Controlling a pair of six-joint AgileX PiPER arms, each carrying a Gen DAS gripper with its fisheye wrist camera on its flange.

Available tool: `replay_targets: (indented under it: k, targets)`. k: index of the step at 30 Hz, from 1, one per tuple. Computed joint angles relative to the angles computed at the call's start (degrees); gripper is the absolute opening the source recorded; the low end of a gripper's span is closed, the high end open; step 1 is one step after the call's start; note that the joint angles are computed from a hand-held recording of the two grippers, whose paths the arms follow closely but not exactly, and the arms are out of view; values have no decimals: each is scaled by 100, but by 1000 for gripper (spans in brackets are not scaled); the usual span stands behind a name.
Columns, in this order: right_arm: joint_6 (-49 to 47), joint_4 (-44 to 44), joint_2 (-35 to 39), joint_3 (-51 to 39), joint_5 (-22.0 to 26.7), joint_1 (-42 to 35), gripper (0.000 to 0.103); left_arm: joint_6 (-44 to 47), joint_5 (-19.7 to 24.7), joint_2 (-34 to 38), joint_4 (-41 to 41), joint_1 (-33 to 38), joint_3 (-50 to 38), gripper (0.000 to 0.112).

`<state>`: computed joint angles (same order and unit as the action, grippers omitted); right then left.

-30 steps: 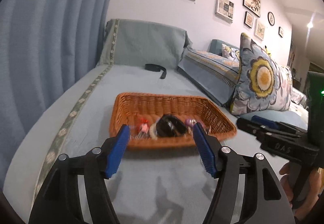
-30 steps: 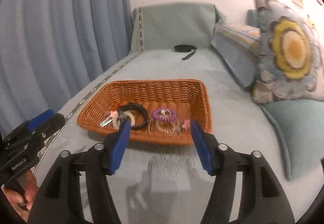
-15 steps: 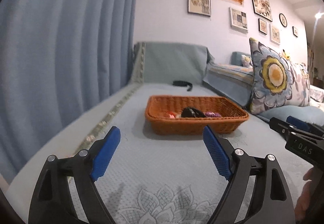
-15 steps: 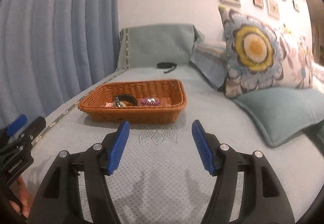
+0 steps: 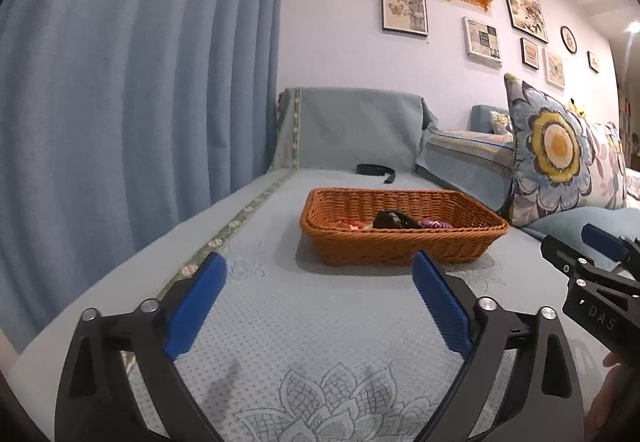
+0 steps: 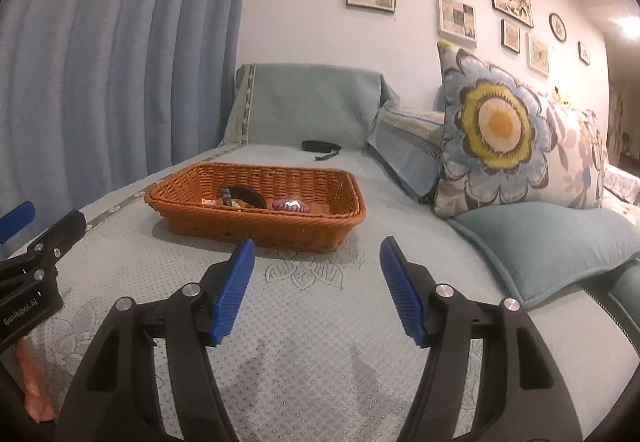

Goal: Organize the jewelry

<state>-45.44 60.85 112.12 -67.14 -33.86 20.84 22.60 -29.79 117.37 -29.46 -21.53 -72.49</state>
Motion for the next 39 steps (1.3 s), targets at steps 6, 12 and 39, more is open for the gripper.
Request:
replay_targets:
  k: [6,12,39]
  targets:
    - [97,-93,-9,69,-177,70,68,239,-237,-35,-222,-84,100,95]
    - [271,-229,-48,125,-162,41,68,379,-360,-39,-425,-117,120,95]
    - [461,-276,-76,123,32,-77,68,479,-260,-37,-476,-77,68,95]
